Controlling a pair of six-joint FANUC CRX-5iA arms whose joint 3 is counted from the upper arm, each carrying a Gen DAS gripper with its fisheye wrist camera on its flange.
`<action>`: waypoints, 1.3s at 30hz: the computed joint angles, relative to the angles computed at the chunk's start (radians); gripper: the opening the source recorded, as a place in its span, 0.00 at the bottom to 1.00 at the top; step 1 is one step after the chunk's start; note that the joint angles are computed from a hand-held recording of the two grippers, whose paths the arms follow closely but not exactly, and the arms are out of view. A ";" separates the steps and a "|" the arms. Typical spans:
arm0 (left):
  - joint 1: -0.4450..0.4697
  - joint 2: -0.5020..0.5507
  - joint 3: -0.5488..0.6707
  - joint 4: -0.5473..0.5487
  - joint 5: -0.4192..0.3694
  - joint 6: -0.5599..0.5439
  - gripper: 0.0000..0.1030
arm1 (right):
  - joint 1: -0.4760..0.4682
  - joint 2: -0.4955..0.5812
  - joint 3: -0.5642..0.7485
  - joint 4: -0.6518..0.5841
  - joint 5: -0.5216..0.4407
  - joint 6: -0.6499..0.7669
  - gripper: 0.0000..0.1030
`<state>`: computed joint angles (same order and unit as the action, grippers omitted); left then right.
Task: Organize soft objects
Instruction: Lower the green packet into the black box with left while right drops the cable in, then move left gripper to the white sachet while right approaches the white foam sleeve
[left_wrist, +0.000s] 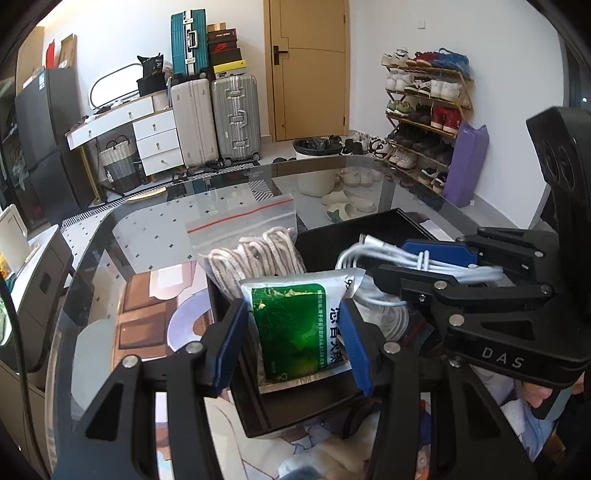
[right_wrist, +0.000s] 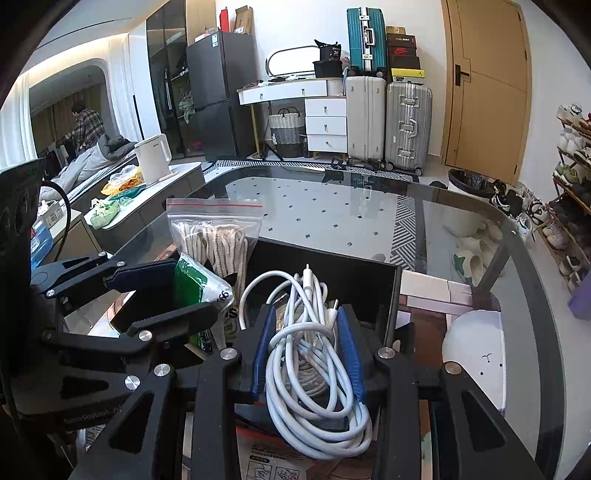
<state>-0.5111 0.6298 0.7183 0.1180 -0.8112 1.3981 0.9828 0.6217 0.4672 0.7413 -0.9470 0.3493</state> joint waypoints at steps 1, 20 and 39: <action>0.000 -0.001 0.000 -0.002 -0.001 -0.003 0.49 | 0.001 0.001 0.002 -0.003 -0.002 0.002 0.34; 0.010 -0.068 -0.109 0.079 0.052 -0.055 0.73 | 0.022 -0.121 -0.200 0.215 0.049 -0.210 0.87; 0.046 -0.282 -0.468 0.180 0.190 -0.062 1.00 | 0.128 -0.275 -0.424 0.168 0.050 -0.386 1.00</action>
<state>-0.4651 0.3478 0.2506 0.2980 -0.6214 1.3363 1.1112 0.3468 0.0427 0.9091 -0.8972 -0.0372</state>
